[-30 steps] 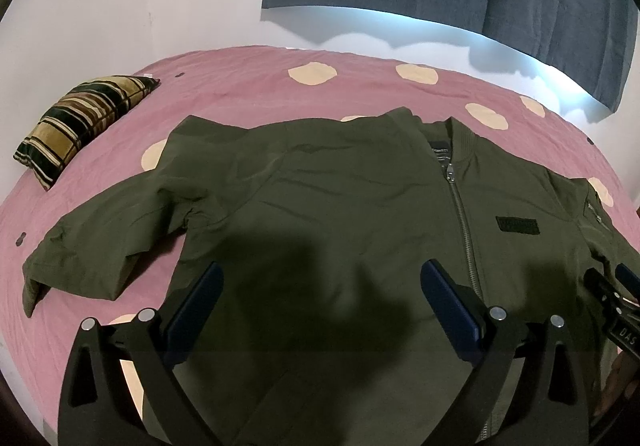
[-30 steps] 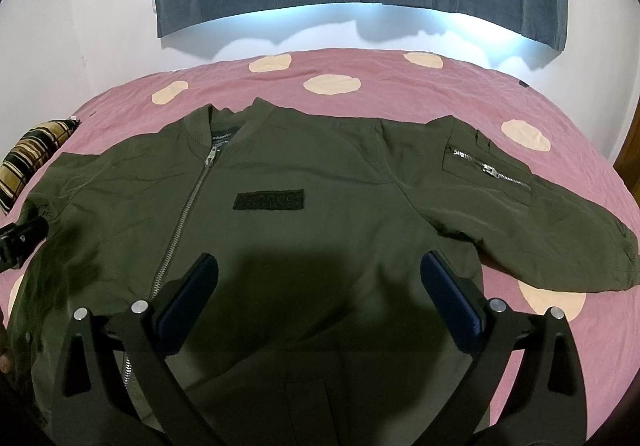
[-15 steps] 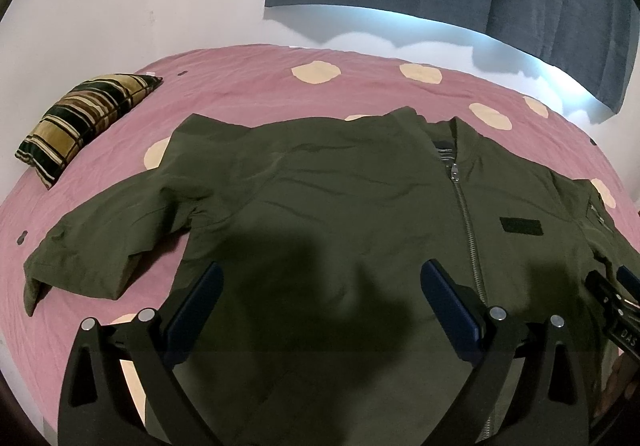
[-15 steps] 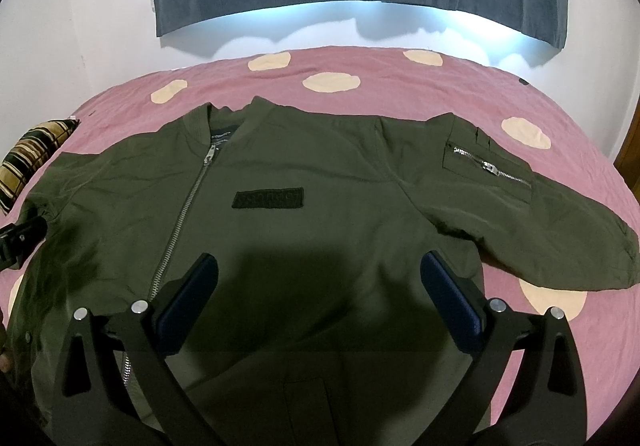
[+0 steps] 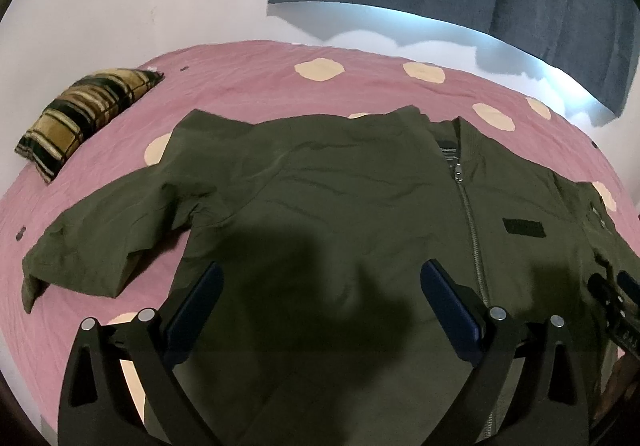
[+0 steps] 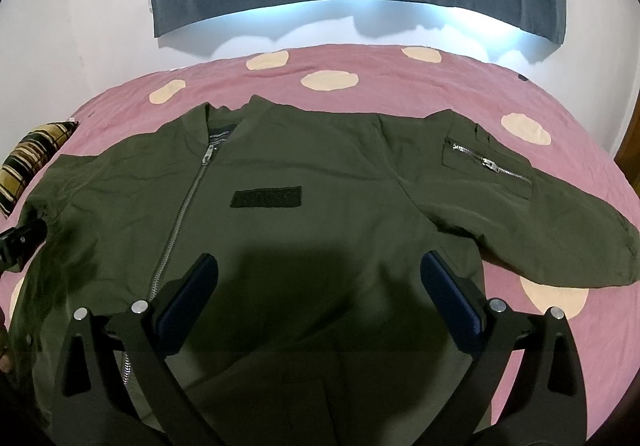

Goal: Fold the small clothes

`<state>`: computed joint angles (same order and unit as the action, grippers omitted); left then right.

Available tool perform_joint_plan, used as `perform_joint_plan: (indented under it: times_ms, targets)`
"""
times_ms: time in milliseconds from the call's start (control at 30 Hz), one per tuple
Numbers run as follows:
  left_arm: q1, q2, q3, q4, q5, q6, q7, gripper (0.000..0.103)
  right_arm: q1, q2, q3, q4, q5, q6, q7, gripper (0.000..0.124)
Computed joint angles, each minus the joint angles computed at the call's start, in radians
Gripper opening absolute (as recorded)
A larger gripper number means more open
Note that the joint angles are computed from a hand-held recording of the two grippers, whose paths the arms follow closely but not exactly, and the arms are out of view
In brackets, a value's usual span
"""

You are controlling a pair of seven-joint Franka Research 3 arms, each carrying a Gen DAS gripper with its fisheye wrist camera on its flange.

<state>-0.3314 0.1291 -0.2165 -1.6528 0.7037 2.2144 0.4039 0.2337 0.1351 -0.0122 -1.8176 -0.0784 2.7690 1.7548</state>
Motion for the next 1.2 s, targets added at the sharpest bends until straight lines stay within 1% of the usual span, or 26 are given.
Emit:
perform_joint_plan:
  times_ms: [133, 233, 400, 467, 600, 633, 700, 733, 800, 900, 1033, 1067, 1100, 1167, 1200]
  targets:
    - [0.010, 0.003, 0.003, -0.005, -0.030, 0.009, 0.012, 0.098, -0.002, 0.001, -0.001, 0.002, 0.007, -0.005, -0.001, 0.101]
    - [0.022, 0.003, 0.005, -0.015, -0.074, 0.032, 0.036, 0.098, -0.005, 0.002, -0.002, 0.005, 0.015, -0.011, 0.000, 0.101]
    - [0.026, -0.003, 0.008, -0.025, -0.070, 0.042, 0.045, 0.098, -0.014, 0.000, 0.000, 0.007, 0.043, -0.016, -0.010, 0.101]
    - [0.027, -0.008, 0.008, -0.030, -0.059, 0.044, 0.056, 0.098, -0.024, -0.009, 0.005, 0.000, 0.079, -0.005, -0.035, 0.101]
    - [0.043, -0.029, 0.012, -0.059, -0.076, 0.075, 0.060, 0.098, -0.067, -0.031, 0.020, -0.006, 0.248, 0.009, -0.146, 0.101]
    - [0.051, -0.037, 0.014, -0.072, -0.088, 0.089, 0.057, 0.098, -0.093, -0.041, 0.021, -0.006, 0.341, 0.005, -0.193, 0.101]
    - [0.059, -0.042, 0.015, -0.079, -0.098, 0.093, 0.054, 0.098, -0.126, -0.055, 0.011, -0.006, 0.457, -0.005, -0.239, 0.101]
    - [0.063, -0.044, 0.015, -0.083, -0.099, 0.094, 0.052, 0.098, -0.154, -0.064, -0.004, -0.007, 0.531, -0.014, -0.257, 0.101]
    - [0.069, -0.047, 0.016, -0.087, -0.093, 0.087, 0.049, 0.098, -0.192, -0.074, -0.030, -0.013, 0.606, -0.025, -0.261, 0.101]
    - [0.074, -0.049, 0.016, -0.093, -0.080, 0.078, 0.040, 0.098, -0.273, -0.087, -0.083, -0.039, 0.752, -0.017, -0.249, 0.101]
    - [0.077, -0.039, 0.014, -0.088, -0.085, 0.069, 0.051, 0.098, -0.356, -0.074, -0.127, -0.065, 0.851, -0.002, -0.182, 0.099]
    - [0.076, -0.038, 0.014, -0.088, -0.084, 0.067, 0.053, 0.098, -0.377, -0.063, -0.135, -0.065, 0.871, -0.010, -0.167, 0.091]
    - [0.075, -0.035, 0.014, -0.086, -0.080, 0.062, 0.053, 0.098, -0.390, -0.054, -0.137, -0.065, 0.873, -0.015, -0.150, 0.079]
    - [0.073, -0.033, 0.013, -0.085, -0.079, 0.053, 0.053, 0.098, -0.420, -0.029, -0.143, -0.061, 0.886, -0.040, -0.112, 0.074]
    - [0.072, -0.033, 0.014, -0.086, -0.080, 0.051, 0.053, 0.098, -0.440, -0.012, -0.134, -0.051, 0.957, -0.055, -0.144, 0.074]
